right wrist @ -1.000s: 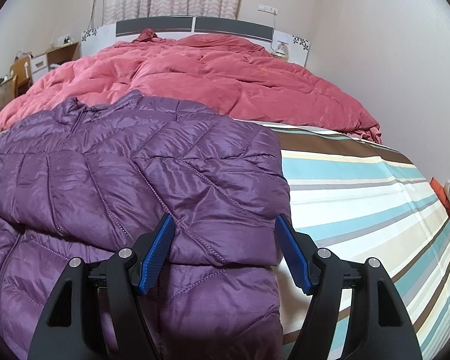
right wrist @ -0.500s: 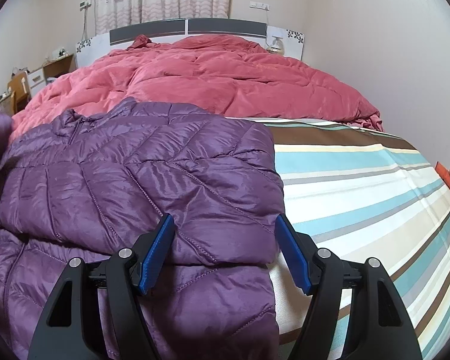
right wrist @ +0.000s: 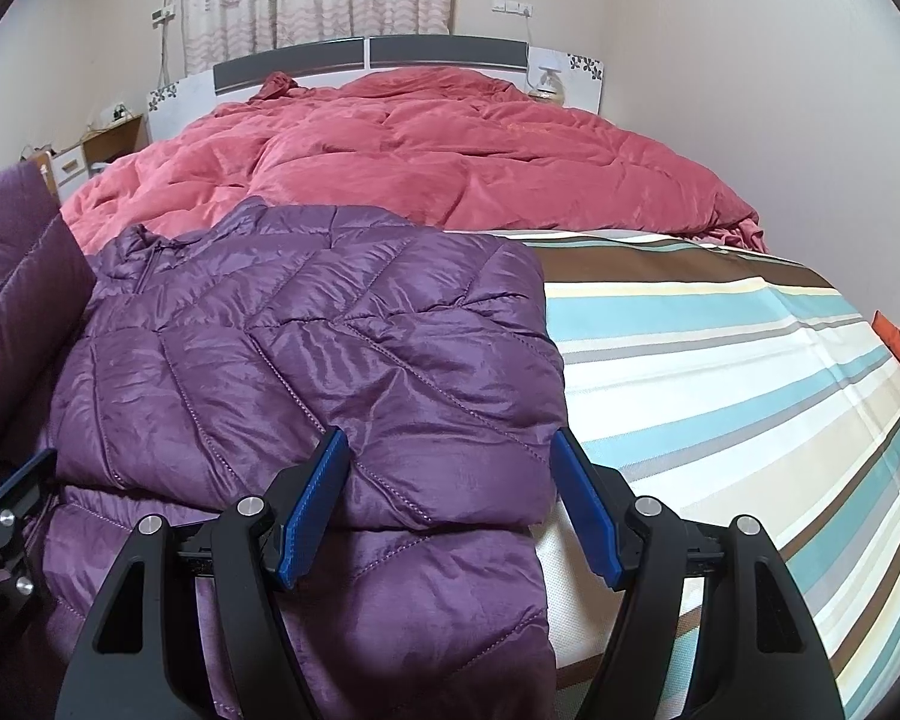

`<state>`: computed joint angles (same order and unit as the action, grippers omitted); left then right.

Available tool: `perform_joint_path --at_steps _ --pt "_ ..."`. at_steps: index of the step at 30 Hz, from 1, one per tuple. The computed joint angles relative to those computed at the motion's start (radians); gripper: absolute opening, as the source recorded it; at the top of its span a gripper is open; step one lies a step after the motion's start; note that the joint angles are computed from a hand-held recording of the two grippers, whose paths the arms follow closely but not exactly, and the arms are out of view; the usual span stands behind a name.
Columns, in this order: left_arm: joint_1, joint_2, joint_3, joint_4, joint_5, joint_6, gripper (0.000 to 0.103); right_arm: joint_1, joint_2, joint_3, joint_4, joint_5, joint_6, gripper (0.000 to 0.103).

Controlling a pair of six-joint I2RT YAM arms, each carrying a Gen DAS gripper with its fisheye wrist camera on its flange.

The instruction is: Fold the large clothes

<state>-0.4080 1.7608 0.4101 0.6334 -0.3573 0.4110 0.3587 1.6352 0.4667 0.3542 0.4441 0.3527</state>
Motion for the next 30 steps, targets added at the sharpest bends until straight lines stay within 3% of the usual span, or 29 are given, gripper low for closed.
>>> perform_joint_path --at_steps 2,7,9,13,17,24,30 --pt "0.006 -0.058 -0.041 -0.017 0.066 -0.012 0.061 -0.001 0.002 0.001 0.001 0.000 -0.001 0.069" --pt "0.005 -0.206 -0.132 -0.066 0.140 -0.053 0.063 -0.003 0.003 0.001 0.002 -0.002 -0.001 0.069" --pt "0.043 -0.329 -0.190 -0.108 0.225 -0.096 0.073 -0.003 0.001 0.000 0.003 -0.005 0.001 0.069" --pt "0.176 -0.497 -0.246 -0.199 0.341 -0.152 0.076 -0.008 -0.001 -0.007 0.013 -0.013 0.002 0.069" --pt "0.438 -0.598 -0.267 -0.289 0.481 -0.193 0.076 -0.011 -0.045 -0.042 0.046 -0.025 -0.019 0.069" --pt "0.810 -0.402 -0.194 -0.221 0.588 -0.194 0.071 0.006 -0.197 -0.080 0.019 -0.176 -0.014 0.069" --pt "0.866 -0.163 -0.039 -0.202 0.594 -0.238 0.069 0.036 -0.101 0.034 -0.025 -0.352 0.019 0.069"
